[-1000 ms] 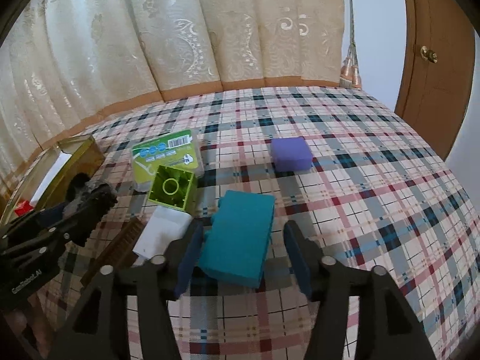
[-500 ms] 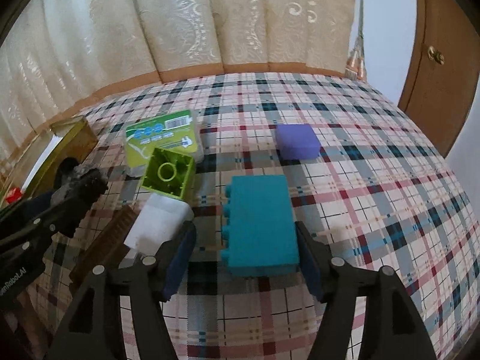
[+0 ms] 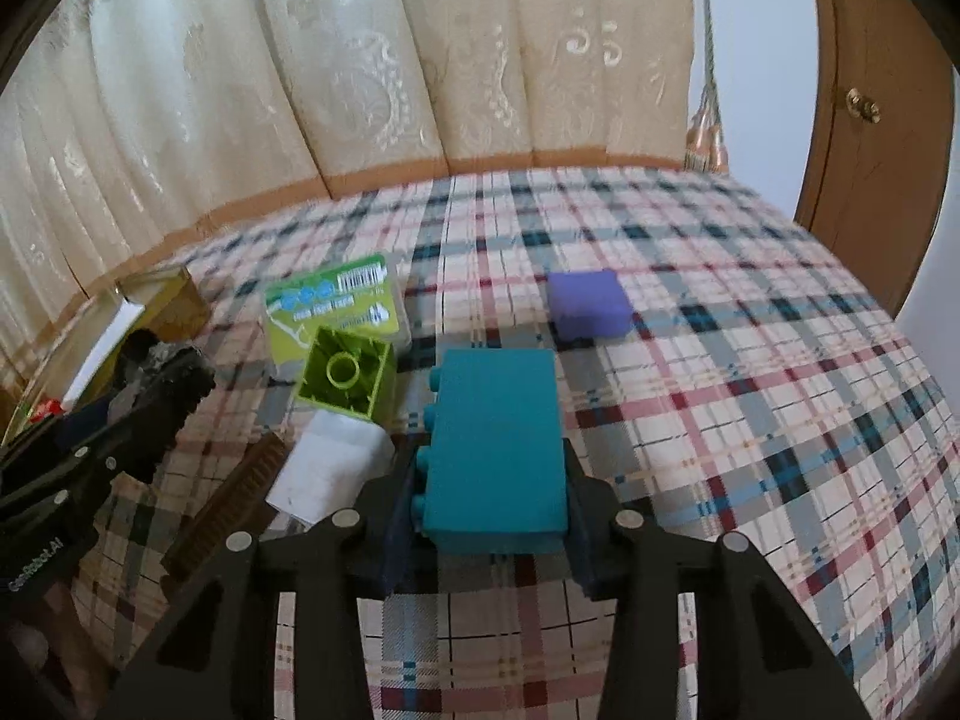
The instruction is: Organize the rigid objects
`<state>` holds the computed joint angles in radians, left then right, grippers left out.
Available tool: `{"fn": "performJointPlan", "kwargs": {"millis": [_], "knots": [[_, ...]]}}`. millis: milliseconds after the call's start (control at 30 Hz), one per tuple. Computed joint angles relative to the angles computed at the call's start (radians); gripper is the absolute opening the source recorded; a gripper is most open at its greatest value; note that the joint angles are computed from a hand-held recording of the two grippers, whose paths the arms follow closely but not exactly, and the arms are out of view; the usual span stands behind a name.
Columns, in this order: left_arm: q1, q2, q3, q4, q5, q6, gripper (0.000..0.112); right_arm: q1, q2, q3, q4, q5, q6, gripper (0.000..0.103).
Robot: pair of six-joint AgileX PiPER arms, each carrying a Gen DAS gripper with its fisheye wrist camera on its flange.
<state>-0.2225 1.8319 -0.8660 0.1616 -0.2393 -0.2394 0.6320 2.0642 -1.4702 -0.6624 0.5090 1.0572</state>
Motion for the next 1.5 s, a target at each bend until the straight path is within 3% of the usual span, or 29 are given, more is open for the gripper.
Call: {"fn": "performJointPlan", "kwargs": {"millis": [167,433,800,1167,1500], "knots": [[-0.013,-0.025,0.046,-0.154,-0.066,0.143,0.043,0.022,-0.064,0.101,-0.255,-0.09,0.26,0.045],[-0.043,-0.068,0.124,-0.361,-0.191,0.309,0.043,0.068,-0.079,0.134,-0.583,-0.102,0.581,0.045],[-0.066,-0.115,0.221,-0.521,-0.323,0.405,0.043,0.107,-0.059,0.114,-0.75,-0.083,0.723,0.045],[-0.073,-0.137,0.265,-0.57,-0.387,0.431,0.043,0.164,-0.056,0.131,-0.975,-0.017,0.924,0.045],[-0.068,-0.151,0.303,-0.586,-0.432,0.429,0.043,0.188,-0.041,0.107,-0.986,0.0,0.917,0.045]]}}
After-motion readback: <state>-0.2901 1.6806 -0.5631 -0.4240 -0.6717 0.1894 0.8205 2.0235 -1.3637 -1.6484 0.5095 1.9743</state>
